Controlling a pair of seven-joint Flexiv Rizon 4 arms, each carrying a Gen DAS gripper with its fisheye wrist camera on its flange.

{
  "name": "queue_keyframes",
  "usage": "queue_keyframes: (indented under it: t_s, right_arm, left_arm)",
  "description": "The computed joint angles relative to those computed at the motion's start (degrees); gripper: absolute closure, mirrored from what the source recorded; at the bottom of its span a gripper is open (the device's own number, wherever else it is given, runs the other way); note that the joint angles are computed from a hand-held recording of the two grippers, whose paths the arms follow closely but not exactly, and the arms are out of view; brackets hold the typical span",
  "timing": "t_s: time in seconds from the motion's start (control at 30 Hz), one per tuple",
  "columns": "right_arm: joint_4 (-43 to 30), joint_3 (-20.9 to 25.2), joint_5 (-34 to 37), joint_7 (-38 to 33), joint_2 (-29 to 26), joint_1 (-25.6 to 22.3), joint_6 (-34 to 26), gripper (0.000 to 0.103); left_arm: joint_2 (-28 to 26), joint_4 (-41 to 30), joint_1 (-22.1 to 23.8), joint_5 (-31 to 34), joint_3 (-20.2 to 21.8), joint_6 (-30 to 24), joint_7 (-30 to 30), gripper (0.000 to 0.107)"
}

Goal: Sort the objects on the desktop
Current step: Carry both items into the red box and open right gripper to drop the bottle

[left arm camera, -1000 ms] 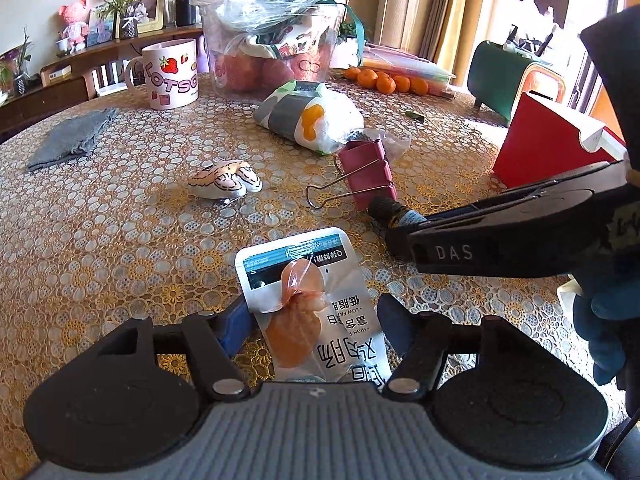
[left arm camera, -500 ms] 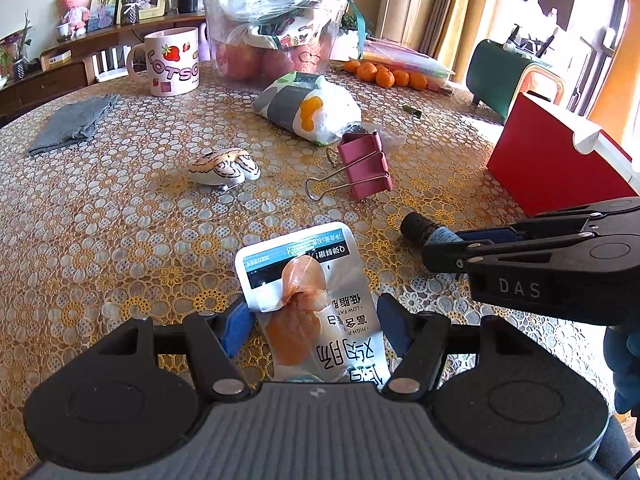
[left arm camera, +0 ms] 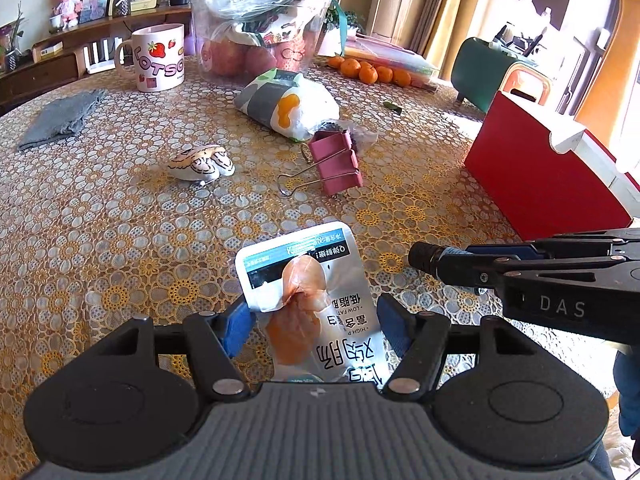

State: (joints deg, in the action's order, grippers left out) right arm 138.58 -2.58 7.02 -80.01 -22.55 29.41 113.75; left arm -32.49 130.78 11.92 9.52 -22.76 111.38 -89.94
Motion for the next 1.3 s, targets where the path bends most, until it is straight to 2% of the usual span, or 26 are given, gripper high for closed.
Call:
queue_keyframes:
  t_s: [0.1,0.3,0.73,0.87,1.1,1.3]
  right_arm:
    - [0.83,0.33,0.43,0.09,0.37,-0.45,0.91,0.08]
    - [2.64,3.43,-1.11,0.53,2.48,-4.73,3.16,0.08]
    - [7.72,6.48,-3.21,0.5,11.04,-12.92,4.49,0.08]
    - [9.31,7.9,-6.25,1.95,12.75,-17.74,6.41,0.08]
    - [10.54,7.76,-12.38,4.81,14.71,-24.78,8.91,0.08]
    - [10.62,6.53,-15.8,5.42,14.74,-28.91,10.33,0.08]
  left_arm:
    - [0.3,0.27,0.48,-0.05,-1.01,-0.63,-0.45,0.041]
    - [1.79,0.66,1.66,-0.19,-3.6,-2.11,-0.98,0.041]
    - [6.1,0.84,8.21,-0.44,-17.34,-5.92,0.02,0.041]
    - [6.69,-0.35,8.77,-0.87,-20.72,-6.56,0.6,0.041]
    - [6.45,-4.03,6.5,-3.55,-23.26,-9.22,2.68,0.041]
    - [5.62,-7.5,1.77,-6.45,-21.98,-11.6,6.31,0.041]
